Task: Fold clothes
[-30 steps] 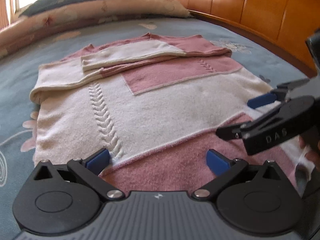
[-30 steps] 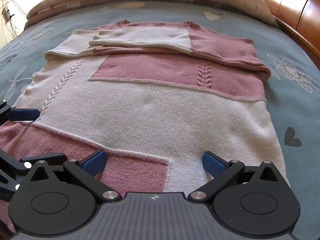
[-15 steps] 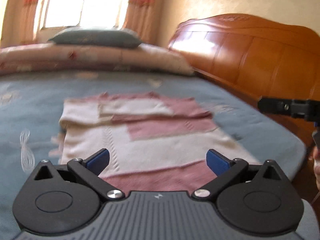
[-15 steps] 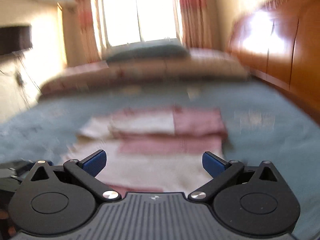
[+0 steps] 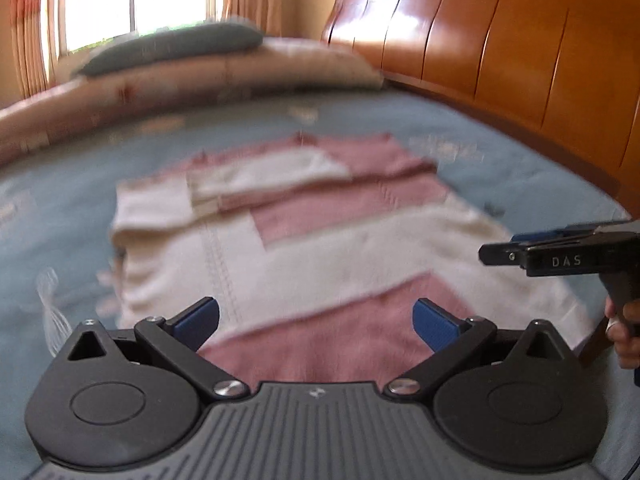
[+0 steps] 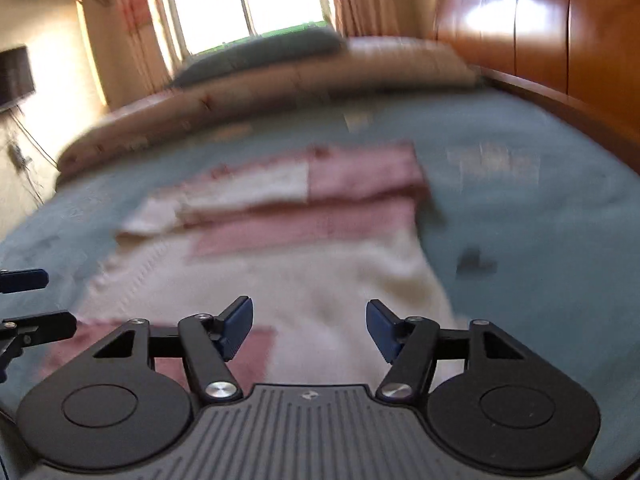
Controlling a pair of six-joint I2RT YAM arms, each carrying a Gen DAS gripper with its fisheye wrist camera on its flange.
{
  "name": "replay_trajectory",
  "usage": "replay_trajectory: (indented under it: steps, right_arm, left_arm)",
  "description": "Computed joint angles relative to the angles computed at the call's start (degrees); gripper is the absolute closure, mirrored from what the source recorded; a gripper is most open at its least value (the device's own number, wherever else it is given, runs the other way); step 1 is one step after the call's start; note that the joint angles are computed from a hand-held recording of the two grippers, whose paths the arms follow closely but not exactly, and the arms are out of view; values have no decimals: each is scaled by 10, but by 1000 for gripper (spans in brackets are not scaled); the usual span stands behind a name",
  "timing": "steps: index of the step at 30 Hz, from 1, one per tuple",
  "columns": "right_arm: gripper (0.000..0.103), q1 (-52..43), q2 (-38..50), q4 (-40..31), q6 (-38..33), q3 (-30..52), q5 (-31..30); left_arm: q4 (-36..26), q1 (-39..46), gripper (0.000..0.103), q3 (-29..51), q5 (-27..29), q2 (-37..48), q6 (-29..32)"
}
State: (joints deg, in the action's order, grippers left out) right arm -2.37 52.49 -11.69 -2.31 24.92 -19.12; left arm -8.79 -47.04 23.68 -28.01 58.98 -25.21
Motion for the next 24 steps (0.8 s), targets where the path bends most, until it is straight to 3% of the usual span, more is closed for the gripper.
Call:
replay_trajectory:
  steps: [2, 7, 9, 13, 15, 19, 24]
  right_arm:
    - [34, 25, -11, 16, 2, -32, 40]
    - [24, 12, -15, 38, 7, -83, 30]
    - [17, -11, -33, 36, -7, -100, 8]
    - [6, -21, -71, -2, -19, -107, -1]
    - [0, -2, -73, 0, -7, -110, 11]
    - [0, 56, -88, -5, 16, -110, 80]
    - [0, 4, -53, 56, 20, -85, -7]
  left_arm:
    - [52, 12, 1, -24, 12, 29, 11]
    - [116, 52, 1, -62, 86, 86, -34]
    - [170, 20, 1, -102, 43, 84, -28]
    - [178, -58, 1, -120, -32, 98, -18]
    - [164, -66, 1, -125, -30, 80, -36]
    - [125, -47, 1, -135, -9, 11, -27]
    - [129, 5, 1, -125, 4, 0, -6]
